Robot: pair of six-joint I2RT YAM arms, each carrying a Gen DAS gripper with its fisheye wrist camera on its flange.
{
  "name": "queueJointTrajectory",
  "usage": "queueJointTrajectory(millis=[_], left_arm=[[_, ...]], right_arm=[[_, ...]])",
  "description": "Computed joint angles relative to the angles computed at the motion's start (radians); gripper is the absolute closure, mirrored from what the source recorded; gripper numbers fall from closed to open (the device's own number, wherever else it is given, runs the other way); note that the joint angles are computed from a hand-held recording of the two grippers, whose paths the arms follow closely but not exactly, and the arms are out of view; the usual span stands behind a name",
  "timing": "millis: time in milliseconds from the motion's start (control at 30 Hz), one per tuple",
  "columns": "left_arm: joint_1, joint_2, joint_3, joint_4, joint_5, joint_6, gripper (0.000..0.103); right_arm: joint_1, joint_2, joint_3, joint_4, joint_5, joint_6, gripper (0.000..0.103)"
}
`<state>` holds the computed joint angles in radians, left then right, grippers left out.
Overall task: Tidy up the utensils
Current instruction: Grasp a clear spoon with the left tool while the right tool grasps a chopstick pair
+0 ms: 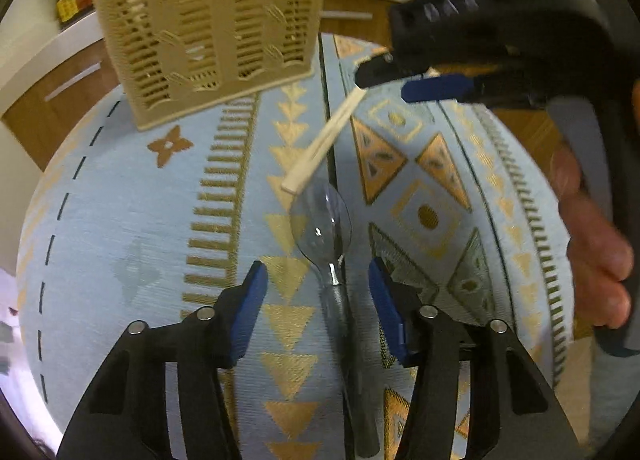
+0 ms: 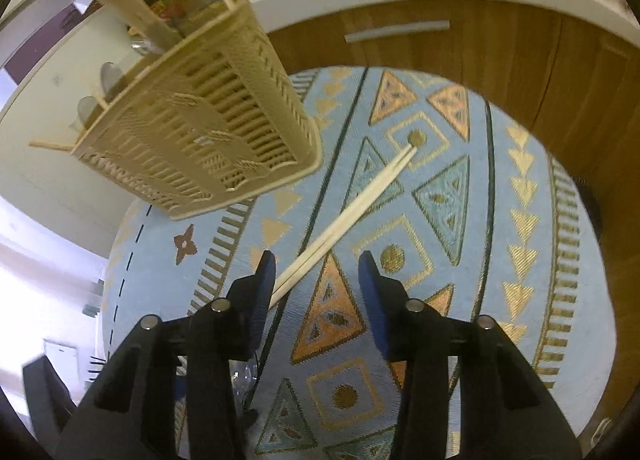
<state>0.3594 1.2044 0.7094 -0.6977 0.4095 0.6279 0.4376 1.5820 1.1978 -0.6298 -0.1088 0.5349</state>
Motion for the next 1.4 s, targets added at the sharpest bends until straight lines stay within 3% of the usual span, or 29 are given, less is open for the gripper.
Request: queueJointTrajectory(millis=[67, 200, 233, 300, 433, 533, 667, 767, 900, 1133, 1400], left_arm=[[-0.048, -0.039, -0.029, 0.039, -0.055, -0.034, 0.055], [-0.111, -0.088, -0.087, 0.133, -0.139, -0.079, 0.076], [-0.112, -0.093, -0.091, 0.136, -0.135, -0.083, 0.085], [-0.114, -0.108, -0.104, 0.153, -0.146, -0.094, 0.092], [-0.017, -0.074, -0.052, 0.099, -0.050, -0.059, 0.102], [0.100, -0.025, 0.022, 0.042, 0.024, -0.012, 0.102], [0.221, 0.082, 0.121, -0.009, 0.105, 0.038, 0.102], [0.277, 0.158, 0.180, -0.062, 0.146, 0.078, 0.102], [0.304, 0.219, 0.233, -0.110, 0.165, 0.123, 0.102], [0.288, 0.261, 0.249, -0.113, 0.162, 0.130, 0.102], [0.267, 0.274, 0.239, -0.093, 0.159, 0.116, 0.101]], right_arm=[[-0.003, 0.026, 0.017, -0.005, -0.005, 0.008, 0.064], [-0.007, 0.090, 0.076, -0.031, -0.007, 0.032, 0.064], [-0.011, 0.101, 0.085, -0.035, -0.011, 0.036, 0.064], [-0.009, 0.131, 0.112, -0.045, -0.008, 0.040, 0.064], [0.015, 0.186, 0.155, -0.064, 0.025, 0.059, 0.064], [0.056, 0.227, 0.192, -0.085, 0.074, 0.071, 0.064], [0.146, 0.295, 0.283, -0.162, 0.242, 0.058, 0.064], [0.190, 0.319, 0.313, -0.199, 0.318, 0.028, 0.075], [0.193, 0.289, 0.293, -0.214, 0.267, -0.029, 0.085], [0.174, 0.075, 0.048, -0.166, 0.118, -0.084, 0.097], [0.155, -0.122, -0.126, -0.224, 0.106, -0.136, 0.100]])
